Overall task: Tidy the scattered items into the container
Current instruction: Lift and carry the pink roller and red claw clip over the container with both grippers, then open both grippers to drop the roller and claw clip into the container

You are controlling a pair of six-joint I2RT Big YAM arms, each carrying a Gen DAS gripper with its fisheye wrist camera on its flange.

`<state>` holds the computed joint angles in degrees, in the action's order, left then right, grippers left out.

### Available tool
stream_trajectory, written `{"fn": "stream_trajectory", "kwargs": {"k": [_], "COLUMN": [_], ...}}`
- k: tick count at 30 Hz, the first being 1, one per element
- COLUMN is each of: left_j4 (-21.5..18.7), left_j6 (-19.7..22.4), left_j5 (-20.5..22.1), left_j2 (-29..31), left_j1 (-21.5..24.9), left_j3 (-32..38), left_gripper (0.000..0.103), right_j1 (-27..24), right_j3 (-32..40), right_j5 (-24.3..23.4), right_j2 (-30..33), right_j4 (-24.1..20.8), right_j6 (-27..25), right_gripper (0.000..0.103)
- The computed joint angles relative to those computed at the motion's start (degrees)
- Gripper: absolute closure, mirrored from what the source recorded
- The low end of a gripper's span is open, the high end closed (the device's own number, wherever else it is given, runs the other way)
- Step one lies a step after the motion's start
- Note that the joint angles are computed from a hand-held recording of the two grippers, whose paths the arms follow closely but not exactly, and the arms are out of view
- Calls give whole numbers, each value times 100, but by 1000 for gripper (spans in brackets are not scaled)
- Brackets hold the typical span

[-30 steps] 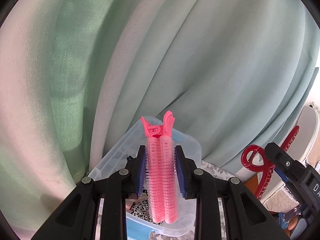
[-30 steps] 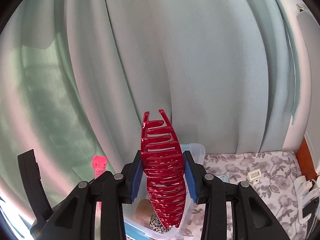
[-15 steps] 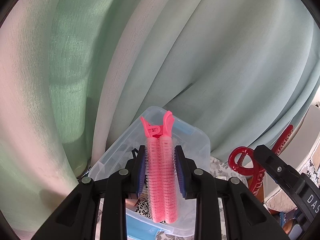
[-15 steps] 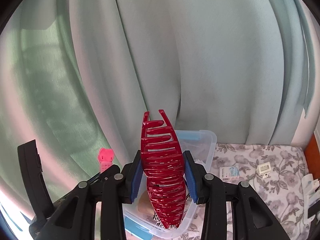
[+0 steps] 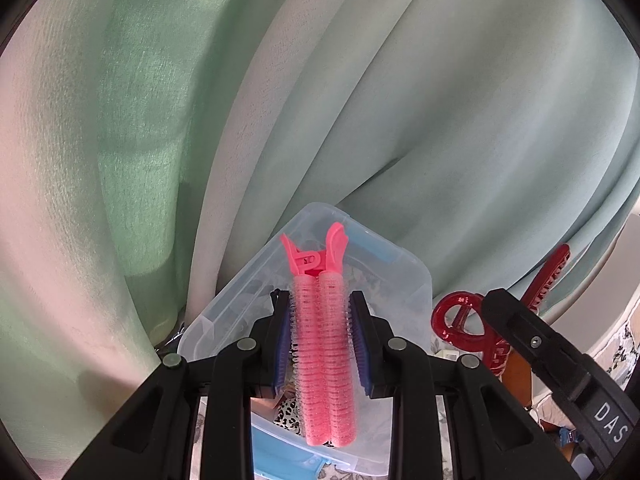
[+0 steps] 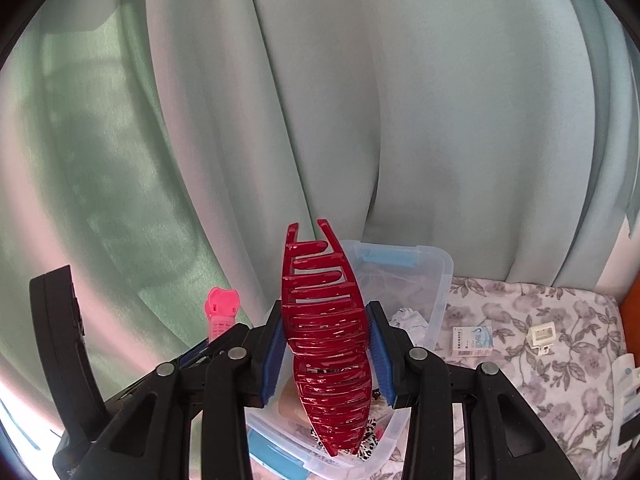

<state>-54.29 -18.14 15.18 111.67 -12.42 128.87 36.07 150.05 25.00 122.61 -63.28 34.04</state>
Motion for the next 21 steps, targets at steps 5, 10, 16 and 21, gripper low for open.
{"fn": "stream_trajectory", "kwargs": {"k": [5,10,16,21], "left_j4": [-60,-179,-101,-141], "left_j6": [-44,-134,-82,-51], "left_j5": [19,-21,65,113], "left_j2": [24,406,63,-61], "left_j1": [80,24,95,122], "left_j3": [18,500,1,-93], "left_gripper": [51,44,38,35], "right_j1": [-38,-68,-99,-106], "right_j3": [592,493,55,-233], "right_j5": [-145,-254,-241,-215], "right_j2": [362,328,103,-56], "right_j4": [-435,-446,-252,-159], "right_j6": [19,33,167,270], "right_gripper": [61,49,42,42]}}
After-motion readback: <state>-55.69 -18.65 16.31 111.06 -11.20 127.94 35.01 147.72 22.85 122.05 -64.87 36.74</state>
